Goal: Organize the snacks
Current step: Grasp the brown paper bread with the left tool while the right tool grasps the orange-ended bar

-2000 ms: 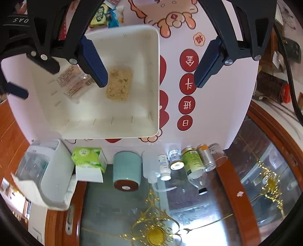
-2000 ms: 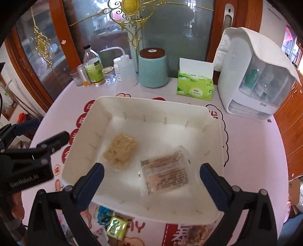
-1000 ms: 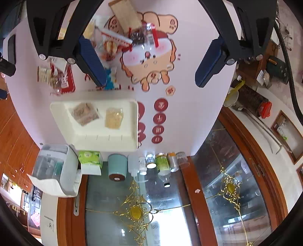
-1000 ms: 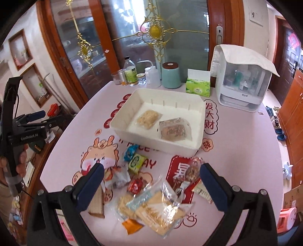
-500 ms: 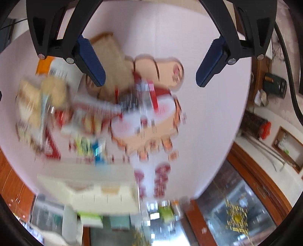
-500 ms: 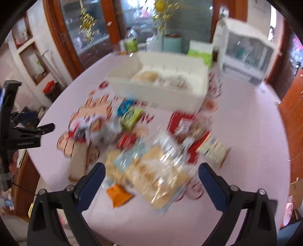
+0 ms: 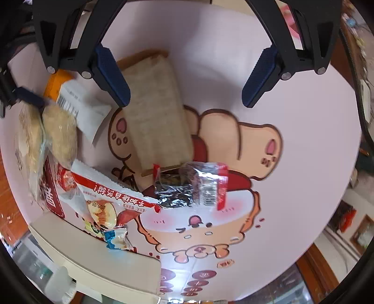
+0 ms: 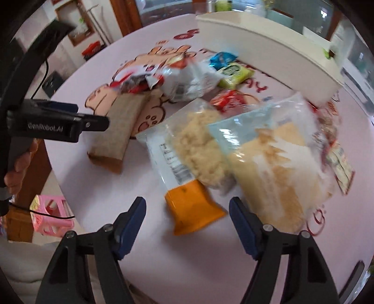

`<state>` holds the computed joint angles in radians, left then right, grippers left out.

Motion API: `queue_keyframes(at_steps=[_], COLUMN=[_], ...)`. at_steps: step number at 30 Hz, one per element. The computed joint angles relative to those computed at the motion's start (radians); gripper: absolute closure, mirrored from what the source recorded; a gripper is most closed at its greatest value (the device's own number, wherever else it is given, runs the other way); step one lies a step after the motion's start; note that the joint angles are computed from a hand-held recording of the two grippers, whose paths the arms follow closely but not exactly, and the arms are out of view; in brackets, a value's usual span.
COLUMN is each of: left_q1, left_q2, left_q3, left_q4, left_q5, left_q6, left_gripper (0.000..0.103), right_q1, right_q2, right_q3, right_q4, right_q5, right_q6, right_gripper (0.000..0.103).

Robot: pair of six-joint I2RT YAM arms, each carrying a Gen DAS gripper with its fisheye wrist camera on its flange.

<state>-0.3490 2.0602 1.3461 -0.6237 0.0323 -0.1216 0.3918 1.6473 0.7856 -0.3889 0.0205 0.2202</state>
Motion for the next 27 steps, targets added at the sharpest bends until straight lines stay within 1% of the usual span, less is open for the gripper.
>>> queue_keyframes(at_steps=[3, 6, 8, 10, 11, 12, 13, 14, 17, 19, 20, 23, 27], left_q1=[-0.005, -0.012, -0.016, -0.026, -0.032, -0.038, -0.042, -0.047, -0.055, -0.058, -0.057, -0.055, -0.044], left_q2=[0.053, 0.097, 0.116, 0.127, 0.127, 0.128, 0.129, 0.134, 0.115, 0.115, 0.108, 0.084, 0.050], left_q3=[0.057, 0.098, 0.119, 0.127, 0.126, 0.126, 0.128, 0.133, 0.109, 0.106, 0.096, 0.056, 0.003], left_q4=[-0.010, -0.015, -0.023, -0.022, -0.017, -0.014, -0.013, -0.012, 0.001, 0.004, 0.009, 0.033, 0.063], left_q5=[0.024, 0.029, 0.034, 0.026, 0.015, 0.003, -0.004, -0.009, -0.018, -0.034, -0.041, -0.058, -0.062], left_q6=[-0.040, -0.072, -0.079, -0.082, -0.078, -0.072, -0.069, -0.067, -0.062, -0.059, -0.054, -0.038, -0.047], left_gripper=[0.007, 0.007, 0.007, 0.007, 0.007, 0.007, 0.007, 0.007, 0.007, 0.007, 0.007, 0.007, 0.007], right_q1=[0.023, 0.041, 0.055, 0.058, 0.062, 0.066, 0.071, 0.076, 0.090, 0.096, 0.102, 0.098, 0.108], right_q2=[0.078, 0.118, 0.114, 0.105, 0.098, 0.093, 0.085, 0.076, 0.049, 0.025, 0.016, -0.018, -0.063], right_q3=[0.043, 0.055, 0.048, 0.043, 0.037, 0.032, 0.028, 0.025, -0.001, -0.021, -0.027, -0.047, -0.075], right_q4=[0.001, 0.012, 0.024, 0.030, 0.035, 0.044, 0.047, 0.045, 0.048, 0.055, 0.058, 0.050, 0.034], right_q5=[0.029, 0.051, 0.060, 0.060, 0.061, 0.062, 0.061, 0.056, 0.064, 0.061, 0.061, 0.039, 0.042], right_q6=[-0.010, -0.021, -0.018, -0.013, -0.010, -0.009, -0.009, -0.008, 0.004, 0.012, 0.016, 0.026, 0.028], right_gripper=[0.029, 0.029, 0.031, 0.034, 0.040, 0.049, 0.055, 0.057, 0.060, 0.064, 0.069, 0.070, 0.070])
